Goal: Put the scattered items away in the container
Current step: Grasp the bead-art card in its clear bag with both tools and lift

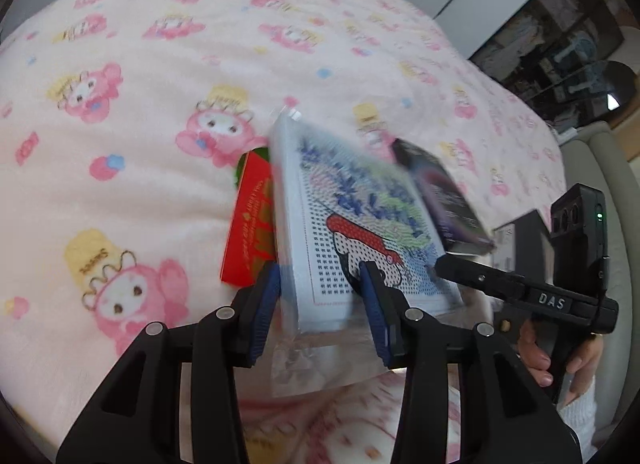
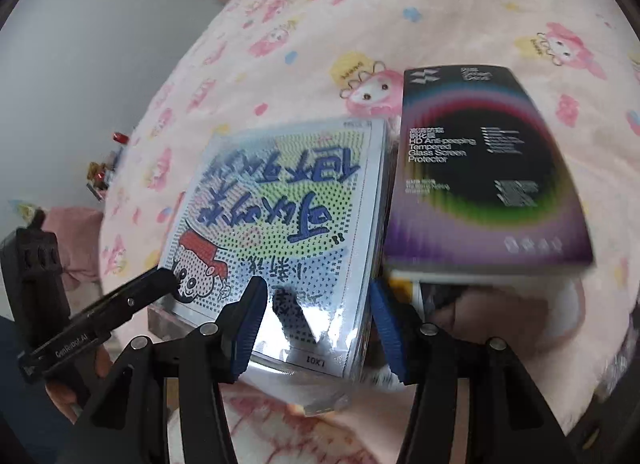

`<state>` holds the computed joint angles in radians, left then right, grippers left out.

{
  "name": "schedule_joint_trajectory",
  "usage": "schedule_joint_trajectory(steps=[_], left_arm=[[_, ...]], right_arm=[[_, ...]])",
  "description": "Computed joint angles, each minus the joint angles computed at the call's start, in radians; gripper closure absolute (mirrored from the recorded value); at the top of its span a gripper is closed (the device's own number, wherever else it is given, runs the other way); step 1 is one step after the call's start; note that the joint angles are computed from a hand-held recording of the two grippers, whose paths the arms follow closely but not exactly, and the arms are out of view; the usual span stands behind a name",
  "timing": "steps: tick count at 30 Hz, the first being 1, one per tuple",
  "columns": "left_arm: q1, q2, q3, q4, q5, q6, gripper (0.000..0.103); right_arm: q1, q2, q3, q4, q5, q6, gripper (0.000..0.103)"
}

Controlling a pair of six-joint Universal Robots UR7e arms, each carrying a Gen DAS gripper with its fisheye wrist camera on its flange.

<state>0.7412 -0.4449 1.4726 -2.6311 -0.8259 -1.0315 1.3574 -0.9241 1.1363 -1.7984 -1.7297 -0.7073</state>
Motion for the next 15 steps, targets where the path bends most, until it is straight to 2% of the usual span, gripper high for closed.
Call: schedule_joint_trajectory(steps=[3, 7, 15], left_arm=[[-0.039, -0.014, -0.005, 0.023, 0.013, 0.004, 0.060], [-0.079, -0.024, -0.021, 0.019, 0.024, 0.017, 0.058], [-0.151, 0.016, -0.124, 0.083, 0.053, 0.064, 0.059]], right_arm=[[-0.002, -0.064, 0.037, -0.005, 0.029, -0.027, 0.053], [-0.021, -0.111, 0.005, 0.081, 0.082, -0.026, 0.053], [-0.051, -0.205, 0.000, 0.109, 0.158, -0.043, 0.054]])
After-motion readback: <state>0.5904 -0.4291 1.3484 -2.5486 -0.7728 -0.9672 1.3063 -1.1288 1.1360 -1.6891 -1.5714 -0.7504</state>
